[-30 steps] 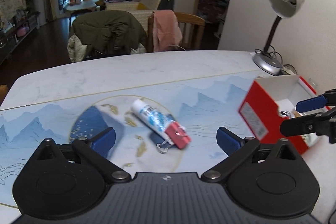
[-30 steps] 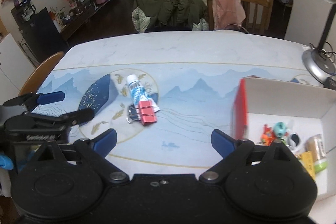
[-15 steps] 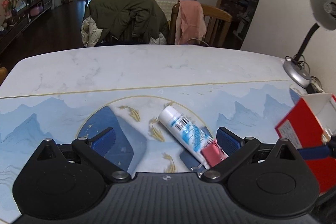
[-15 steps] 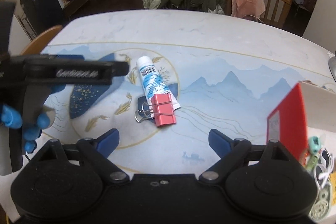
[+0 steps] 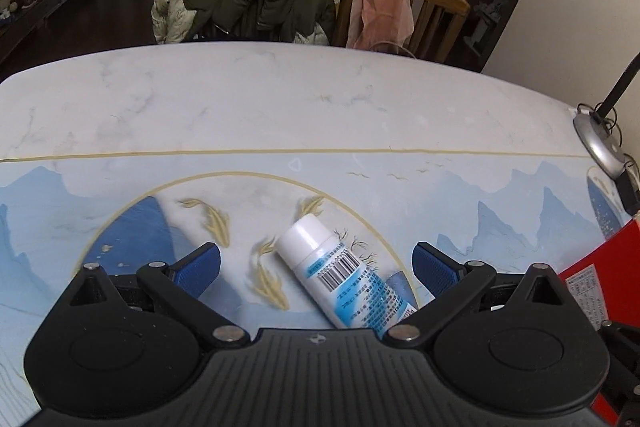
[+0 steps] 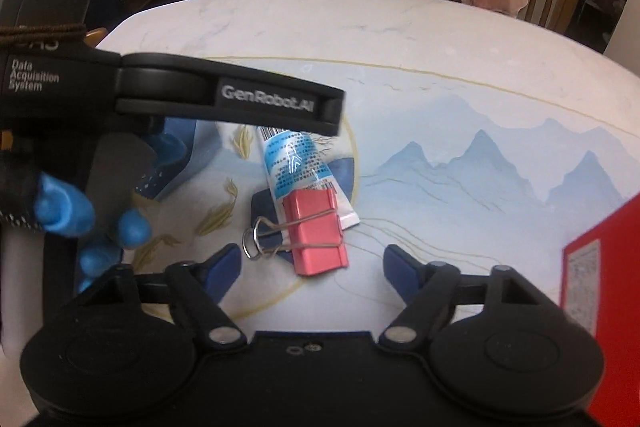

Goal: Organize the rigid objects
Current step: 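Grasp the pink binder clip with the right tool while the left tool grasps the white toothpaste tube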

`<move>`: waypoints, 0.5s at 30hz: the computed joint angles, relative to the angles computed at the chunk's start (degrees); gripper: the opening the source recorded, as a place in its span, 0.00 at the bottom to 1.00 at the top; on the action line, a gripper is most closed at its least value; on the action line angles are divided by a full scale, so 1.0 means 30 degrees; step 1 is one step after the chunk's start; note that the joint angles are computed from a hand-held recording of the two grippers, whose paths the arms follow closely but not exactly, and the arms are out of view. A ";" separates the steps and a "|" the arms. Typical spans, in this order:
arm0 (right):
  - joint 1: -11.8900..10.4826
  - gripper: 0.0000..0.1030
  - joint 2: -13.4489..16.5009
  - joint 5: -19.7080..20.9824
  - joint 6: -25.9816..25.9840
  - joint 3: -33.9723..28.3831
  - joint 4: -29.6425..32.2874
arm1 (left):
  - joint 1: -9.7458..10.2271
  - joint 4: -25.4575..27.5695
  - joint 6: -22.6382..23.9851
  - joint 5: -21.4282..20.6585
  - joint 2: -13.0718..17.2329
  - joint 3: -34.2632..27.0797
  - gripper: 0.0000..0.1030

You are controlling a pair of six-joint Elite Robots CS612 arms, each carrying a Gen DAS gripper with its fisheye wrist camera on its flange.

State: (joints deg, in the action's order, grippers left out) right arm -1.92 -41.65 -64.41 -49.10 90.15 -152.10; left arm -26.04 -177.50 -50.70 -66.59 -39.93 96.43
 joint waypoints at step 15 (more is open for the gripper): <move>0.0209 0.52 0.0467 0.0035 0.0228 -0.0569 0.0670 | 0.0185 0.0399 -0.2013 -0.0365 0.0586 -0.0464 0.99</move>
State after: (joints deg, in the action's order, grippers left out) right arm -1.29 -40.25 -64.31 -48.41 88.45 -150.09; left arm -25.49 -176.30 -56.74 -67.69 -38.17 95.04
